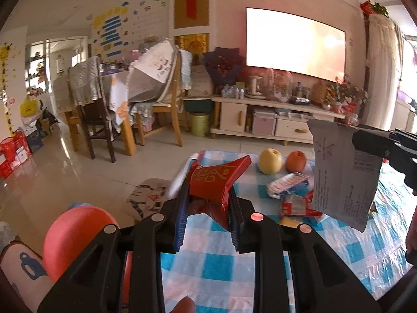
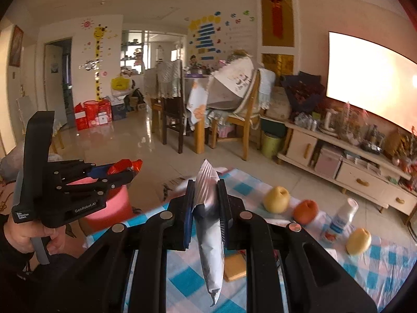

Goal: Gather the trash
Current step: 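Lift the red wrapper and white packet and carry both toward the pink bucket, then open both grippers to drop the wrapper and packet into the pink bucket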

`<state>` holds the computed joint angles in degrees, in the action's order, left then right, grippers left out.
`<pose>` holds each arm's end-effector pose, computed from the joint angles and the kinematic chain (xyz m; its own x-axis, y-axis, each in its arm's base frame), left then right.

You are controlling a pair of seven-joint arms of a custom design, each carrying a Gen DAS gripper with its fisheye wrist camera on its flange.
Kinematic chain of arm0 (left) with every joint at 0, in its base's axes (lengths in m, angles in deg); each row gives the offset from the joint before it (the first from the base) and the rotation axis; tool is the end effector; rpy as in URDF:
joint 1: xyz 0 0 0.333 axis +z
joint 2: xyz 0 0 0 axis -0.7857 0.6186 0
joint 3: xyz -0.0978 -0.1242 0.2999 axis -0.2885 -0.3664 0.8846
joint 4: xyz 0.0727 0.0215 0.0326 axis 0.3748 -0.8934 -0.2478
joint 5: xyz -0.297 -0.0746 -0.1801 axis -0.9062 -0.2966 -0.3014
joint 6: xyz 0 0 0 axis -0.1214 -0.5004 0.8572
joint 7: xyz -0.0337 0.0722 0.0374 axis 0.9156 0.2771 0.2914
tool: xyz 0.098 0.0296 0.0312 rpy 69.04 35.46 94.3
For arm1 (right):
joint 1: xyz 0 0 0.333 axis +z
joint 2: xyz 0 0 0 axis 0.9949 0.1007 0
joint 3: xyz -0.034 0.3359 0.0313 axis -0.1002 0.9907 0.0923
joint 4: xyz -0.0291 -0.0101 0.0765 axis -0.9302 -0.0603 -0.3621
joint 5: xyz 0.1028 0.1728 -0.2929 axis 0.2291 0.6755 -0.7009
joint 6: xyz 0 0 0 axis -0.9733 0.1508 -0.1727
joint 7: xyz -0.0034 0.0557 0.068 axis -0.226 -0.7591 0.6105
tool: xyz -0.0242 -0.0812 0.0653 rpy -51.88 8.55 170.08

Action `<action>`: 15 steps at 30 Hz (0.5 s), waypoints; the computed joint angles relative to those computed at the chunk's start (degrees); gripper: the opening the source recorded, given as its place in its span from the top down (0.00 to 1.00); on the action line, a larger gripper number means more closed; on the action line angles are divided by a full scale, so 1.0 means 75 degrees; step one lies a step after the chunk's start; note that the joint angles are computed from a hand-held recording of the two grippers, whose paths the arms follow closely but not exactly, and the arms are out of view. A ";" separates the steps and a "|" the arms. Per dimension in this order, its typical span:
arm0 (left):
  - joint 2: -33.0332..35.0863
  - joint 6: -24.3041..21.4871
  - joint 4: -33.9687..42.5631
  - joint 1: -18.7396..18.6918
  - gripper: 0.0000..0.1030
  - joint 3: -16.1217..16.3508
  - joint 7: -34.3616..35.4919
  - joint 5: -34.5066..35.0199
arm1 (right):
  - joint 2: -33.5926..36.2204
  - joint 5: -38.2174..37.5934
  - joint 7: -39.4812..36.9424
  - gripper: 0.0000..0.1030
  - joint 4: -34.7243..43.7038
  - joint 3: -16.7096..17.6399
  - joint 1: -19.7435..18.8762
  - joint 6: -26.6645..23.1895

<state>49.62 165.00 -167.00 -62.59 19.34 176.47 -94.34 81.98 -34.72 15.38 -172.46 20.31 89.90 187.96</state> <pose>0.6535 -0.2308 0.6307 -0.5059 -0.8626 -0.0044 -0.4226 0.2523 -0.8705 0.5417 0.0721 0.6344 0.1187 -0.9904 0.0706 -0.4042 -0.1131 -0.9076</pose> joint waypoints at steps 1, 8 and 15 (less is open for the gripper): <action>-0.0006 -0.0012 0.0021 0.0041 0.72 0.0058 -0.0034 0.0010 | 0.0107 0.0202 -0.0203 0.82 0.0149 -0.0002 0.0090 -0.0041; 0.0083 -0.0115 0.0312 0.0355 0.72 0.0420 -0.0354 0.0171 | 0.1298 0.2298 -0.2277 0.82 0.1833 0.0863 0.0170 -0.0500; 0.0348 -0.0331 0.0850 0.0777 0.72 0.0751 -0.0772 0.0448 | 0.3060 0.2865 -0.3106 0.82 0.4521 0.1686 0.0284 -0.1509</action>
<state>52.23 162.52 -160.62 -56.77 24.97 170.68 -90.98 104.93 -13.23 -7.91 -138.55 32.96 92.03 176.65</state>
